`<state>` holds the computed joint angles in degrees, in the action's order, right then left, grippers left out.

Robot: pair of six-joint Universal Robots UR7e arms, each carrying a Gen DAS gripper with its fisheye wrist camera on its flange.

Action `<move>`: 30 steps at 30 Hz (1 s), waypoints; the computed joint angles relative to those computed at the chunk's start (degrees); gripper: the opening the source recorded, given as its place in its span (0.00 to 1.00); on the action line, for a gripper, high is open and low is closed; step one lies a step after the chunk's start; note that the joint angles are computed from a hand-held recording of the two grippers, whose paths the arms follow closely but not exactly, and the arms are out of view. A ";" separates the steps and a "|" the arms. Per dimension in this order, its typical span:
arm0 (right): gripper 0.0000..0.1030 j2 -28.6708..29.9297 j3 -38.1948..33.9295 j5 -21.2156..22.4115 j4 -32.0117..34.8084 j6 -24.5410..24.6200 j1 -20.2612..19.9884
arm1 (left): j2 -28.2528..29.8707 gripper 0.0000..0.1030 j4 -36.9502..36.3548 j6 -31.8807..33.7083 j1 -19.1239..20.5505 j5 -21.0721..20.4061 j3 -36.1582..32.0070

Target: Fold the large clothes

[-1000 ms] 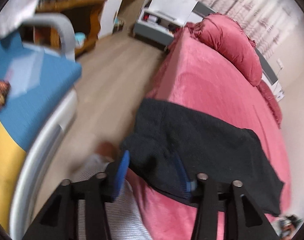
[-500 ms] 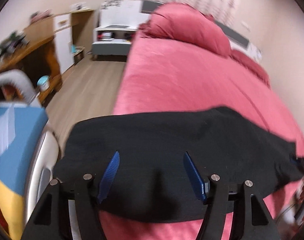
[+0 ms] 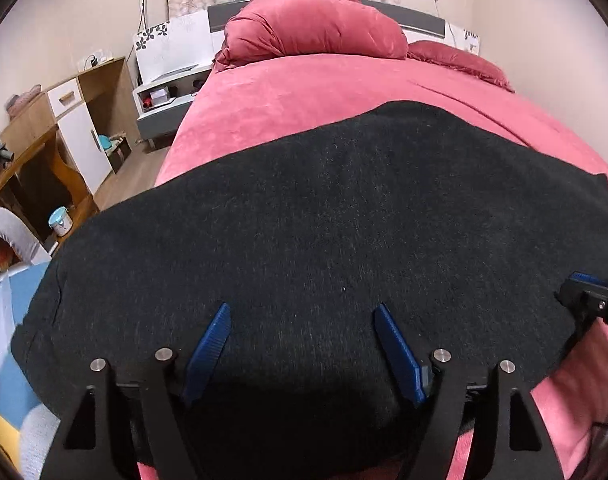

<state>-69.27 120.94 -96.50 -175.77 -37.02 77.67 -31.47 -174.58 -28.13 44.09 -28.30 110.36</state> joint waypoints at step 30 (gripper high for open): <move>0.55 22.45 -47.65 -7.66 61.48 0.04 11.40 | 0.51 0.88 -7.81 6.48 2.75 -6.00 -0.86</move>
